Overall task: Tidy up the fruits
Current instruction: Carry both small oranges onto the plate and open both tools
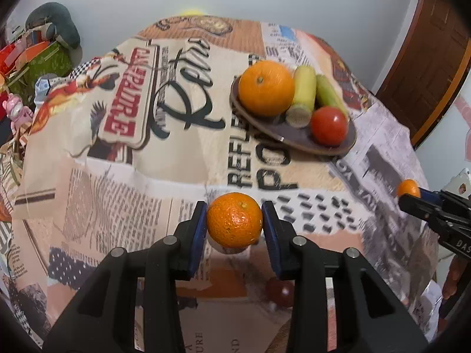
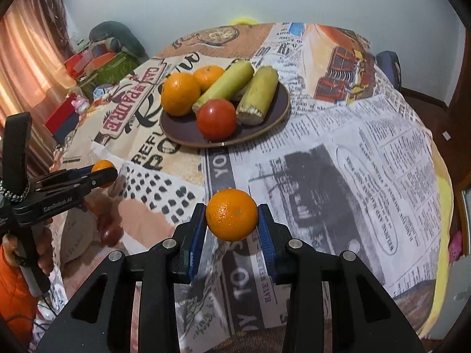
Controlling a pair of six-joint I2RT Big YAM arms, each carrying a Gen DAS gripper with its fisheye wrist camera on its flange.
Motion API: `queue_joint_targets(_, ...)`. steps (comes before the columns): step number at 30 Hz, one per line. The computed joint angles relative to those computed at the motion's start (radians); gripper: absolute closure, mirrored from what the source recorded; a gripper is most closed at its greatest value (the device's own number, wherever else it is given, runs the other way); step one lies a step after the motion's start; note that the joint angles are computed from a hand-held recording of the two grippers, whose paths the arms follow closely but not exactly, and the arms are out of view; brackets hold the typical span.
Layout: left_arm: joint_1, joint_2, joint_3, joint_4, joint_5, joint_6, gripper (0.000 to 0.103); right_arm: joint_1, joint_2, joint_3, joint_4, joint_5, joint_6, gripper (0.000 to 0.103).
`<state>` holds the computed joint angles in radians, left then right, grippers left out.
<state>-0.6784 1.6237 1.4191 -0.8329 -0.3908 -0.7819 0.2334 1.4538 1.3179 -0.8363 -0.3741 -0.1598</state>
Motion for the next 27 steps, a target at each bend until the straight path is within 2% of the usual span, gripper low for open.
queue_joint_targets(13, 0.003, 0.023, 0.096, 0.025, -0.037, 0.078, 0.066, 0.009, 0.024, 0.075, 0.05, -0.005, 0.007, 0.071)
queue_joint_targets(27, 0.048, 0.101, 0.207, 0.066, 0.002, 0.143, 0.066, 0.014, 0.107, 0.198, 0.097, -0.02, 0.028, 0.071)
